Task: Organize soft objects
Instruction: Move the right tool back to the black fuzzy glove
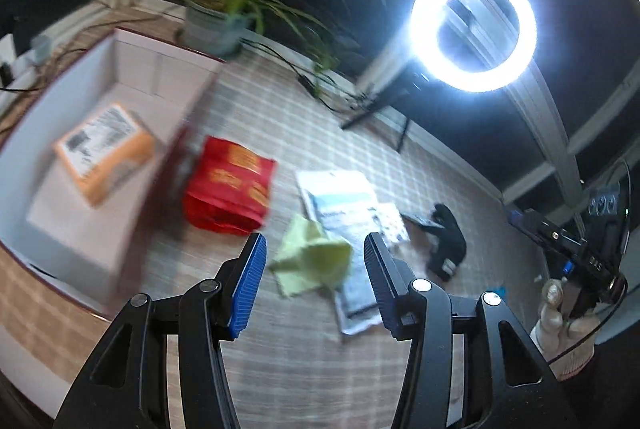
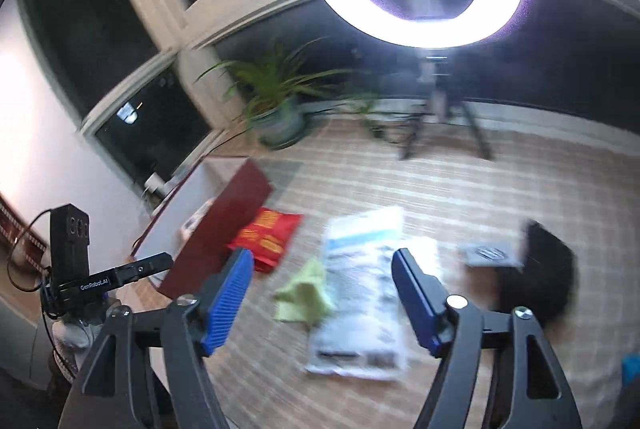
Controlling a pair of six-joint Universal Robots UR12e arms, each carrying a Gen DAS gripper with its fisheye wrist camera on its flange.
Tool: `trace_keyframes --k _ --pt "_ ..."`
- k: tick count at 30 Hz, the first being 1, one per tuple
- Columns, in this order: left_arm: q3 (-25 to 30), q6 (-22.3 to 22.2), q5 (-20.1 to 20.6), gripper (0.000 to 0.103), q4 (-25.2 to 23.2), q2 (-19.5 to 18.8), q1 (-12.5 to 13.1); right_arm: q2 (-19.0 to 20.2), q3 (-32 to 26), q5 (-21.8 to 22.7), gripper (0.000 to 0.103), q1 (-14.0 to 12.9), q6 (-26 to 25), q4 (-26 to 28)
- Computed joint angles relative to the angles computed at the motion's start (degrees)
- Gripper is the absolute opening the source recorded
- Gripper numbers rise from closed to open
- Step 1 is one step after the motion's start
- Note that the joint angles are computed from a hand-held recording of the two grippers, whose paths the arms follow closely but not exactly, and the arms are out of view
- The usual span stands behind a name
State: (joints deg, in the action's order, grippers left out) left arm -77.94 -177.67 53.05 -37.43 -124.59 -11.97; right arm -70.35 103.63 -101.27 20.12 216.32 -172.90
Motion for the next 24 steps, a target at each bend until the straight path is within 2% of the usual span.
trace_keyframes --k 9,11,18,22,24 --pt "-0.32 4.18 -2.08 0.05 -3.78 -0.03 -4.38 -10.81 16.9 -6.38 0.07 -2.54 15.41 -2.56" --pt "-0.02 4.87 -2.46 0.05 -4.5 -0.35 -5.37 -12.44 19.65 -5.89 0.07 -3.45 17.98 -2.96" --pt "2.1 5.55 -3.05 0.05 -6.91 -2.61 -9.53 -15.84 26.87 -4.88 0.07 -6.35 20.55 -5.89" --pt "3.8 5.82 -2.54 0.05 -7.8 -4.09 -11.61 -15.77 28.87 -1.76 0.07 -8.5 19.85 -8.87" --pt "4.7 5.73 -2.66 0.05 -8.44 -4.83 -12.27 -14.88 29.05 1.72 0.07 -10.26 18.78 -11.02"
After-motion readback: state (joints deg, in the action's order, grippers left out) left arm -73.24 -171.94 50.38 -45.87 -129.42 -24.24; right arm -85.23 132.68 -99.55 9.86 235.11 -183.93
